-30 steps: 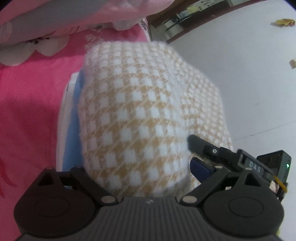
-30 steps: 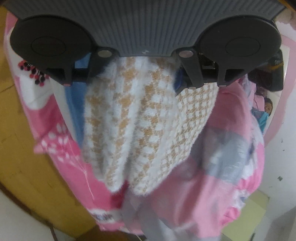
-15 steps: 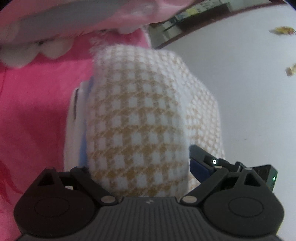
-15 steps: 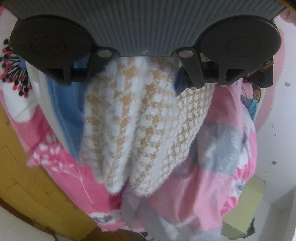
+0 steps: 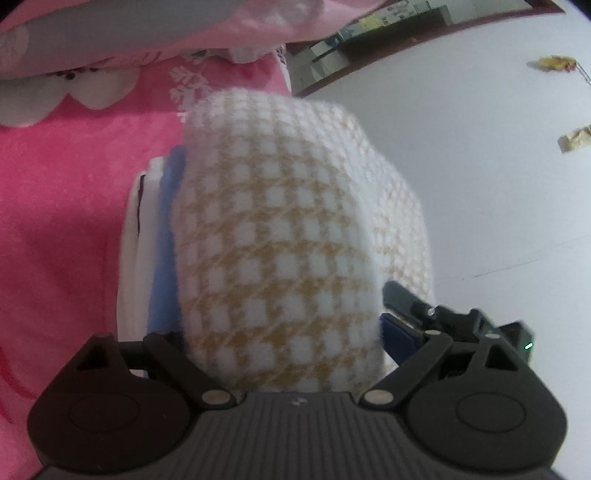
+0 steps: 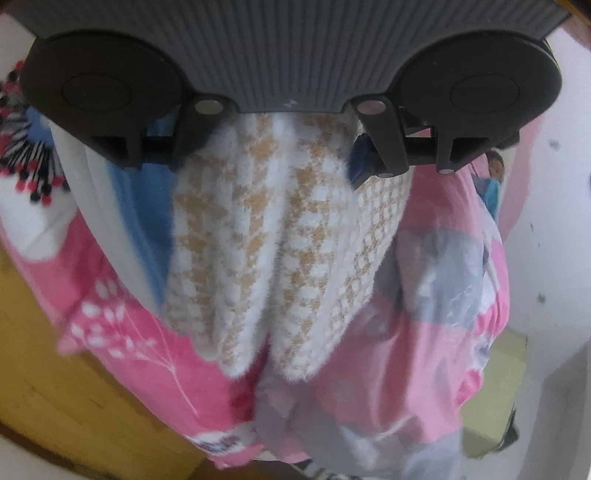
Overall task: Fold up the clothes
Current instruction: 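Lower the cardigan onto the blue folded clothes with both grippers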
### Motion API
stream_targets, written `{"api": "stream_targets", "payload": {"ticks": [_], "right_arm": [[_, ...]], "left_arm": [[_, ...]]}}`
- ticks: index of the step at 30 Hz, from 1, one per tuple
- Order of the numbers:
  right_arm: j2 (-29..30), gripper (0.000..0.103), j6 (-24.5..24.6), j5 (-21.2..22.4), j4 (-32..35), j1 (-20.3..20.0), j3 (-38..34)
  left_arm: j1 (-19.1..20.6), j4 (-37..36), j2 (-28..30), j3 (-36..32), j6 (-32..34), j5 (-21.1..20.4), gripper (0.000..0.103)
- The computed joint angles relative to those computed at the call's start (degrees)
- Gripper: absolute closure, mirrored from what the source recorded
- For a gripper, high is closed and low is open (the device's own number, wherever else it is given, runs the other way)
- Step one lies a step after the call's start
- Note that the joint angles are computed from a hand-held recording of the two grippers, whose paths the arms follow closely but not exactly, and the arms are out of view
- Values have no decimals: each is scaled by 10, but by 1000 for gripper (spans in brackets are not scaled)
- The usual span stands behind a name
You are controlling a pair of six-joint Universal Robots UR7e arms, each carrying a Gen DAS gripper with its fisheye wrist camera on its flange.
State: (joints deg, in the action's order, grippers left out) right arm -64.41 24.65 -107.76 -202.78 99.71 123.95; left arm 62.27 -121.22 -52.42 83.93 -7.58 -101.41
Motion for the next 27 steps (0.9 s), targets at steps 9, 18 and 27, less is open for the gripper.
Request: {"api": "stream_targets", "payload": {"ticks": [9,18,27], "right_arm": [[-1,35,-5,32,-12,-18,7],[-2,41,-7,26,-25,-3,5],[16,34,-8,56,-83,-34,24]], "left_arm": [[38,56,36,-56,9,-72,10],[35,57,31,-69,0,-74,9],[46,31,36,-59,-5,-75,10]]}}
